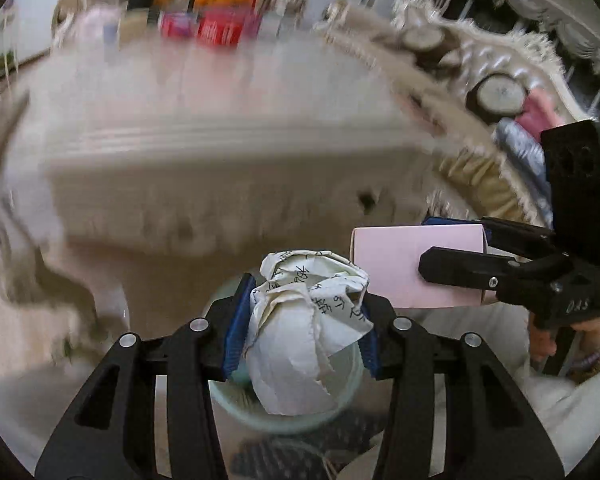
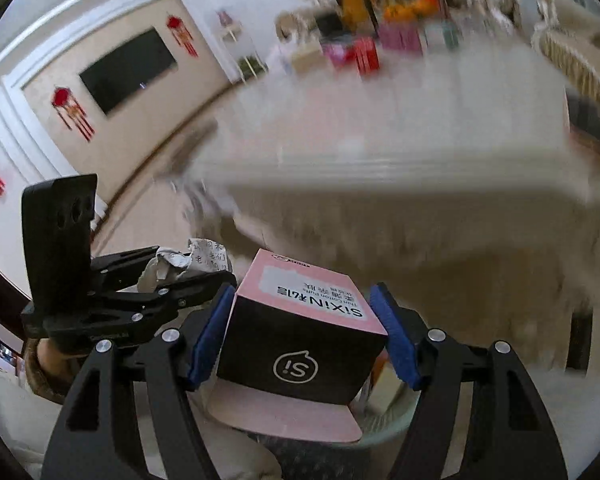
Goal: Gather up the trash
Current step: 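Carry the paper and pink box over the wastebasket and open both tools, then grasp the red-and-blue snack bag with the left tool while the right tool grasps the red toothpaste box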
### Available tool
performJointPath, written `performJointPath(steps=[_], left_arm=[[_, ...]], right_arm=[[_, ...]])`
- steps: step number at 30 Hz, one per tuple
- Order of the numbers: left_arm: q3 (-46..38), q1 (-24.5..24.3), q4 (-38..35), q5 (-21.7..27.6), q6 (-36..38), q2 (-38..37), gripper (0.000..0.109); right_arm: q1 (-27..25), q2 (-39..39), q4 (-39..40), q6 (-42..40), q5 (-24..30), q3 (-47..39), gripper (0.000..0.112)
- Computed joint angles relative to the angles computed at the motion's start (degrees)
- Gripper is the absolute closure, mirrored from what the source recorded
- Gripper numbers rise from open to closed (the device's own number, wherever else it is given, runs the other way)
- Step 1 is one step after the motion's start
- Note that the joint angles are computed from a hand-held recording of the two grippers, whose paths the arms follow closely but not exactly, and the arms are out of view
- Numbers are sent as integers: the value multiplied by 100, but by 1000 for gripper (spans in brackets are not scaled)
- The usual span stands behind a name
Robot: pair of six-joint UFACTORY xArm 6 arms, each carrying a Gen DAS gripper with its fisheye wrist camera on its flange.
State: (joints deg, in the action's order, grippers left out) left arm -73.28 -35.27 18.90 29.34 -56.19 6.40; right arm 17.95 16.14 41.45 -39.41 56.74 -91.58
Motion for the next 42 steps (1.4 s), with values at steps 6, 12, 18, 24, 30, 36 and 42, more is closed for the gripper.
performJointPath(steps=[6,12,18,24,30,36,42], left_arm=[[150,-82,-817,112,401,515,63],[35,-54,-1478,20,896,1023,62],[-115,-10,-1490,241,718,1170,38],[198,65,-1242,19,336,957,27],[368,70,-479,113,-360,596,27],[314,119,283,320,-760,181,27],[-311,412,764,685,-468,22,27]], right_arm=[[294,350,-1194,719,-619,347,46],[391,570,-1620,959,-939,533,46],[426,602,-1734,937,-1092,558,40],[456,470,-1884,971,-1369,757,26],[423,220,-1806,936,-1435,919,26],[358,-114,-1316,691,-1533,852,26],[306,111,-879,370,-1941,-64,26]])
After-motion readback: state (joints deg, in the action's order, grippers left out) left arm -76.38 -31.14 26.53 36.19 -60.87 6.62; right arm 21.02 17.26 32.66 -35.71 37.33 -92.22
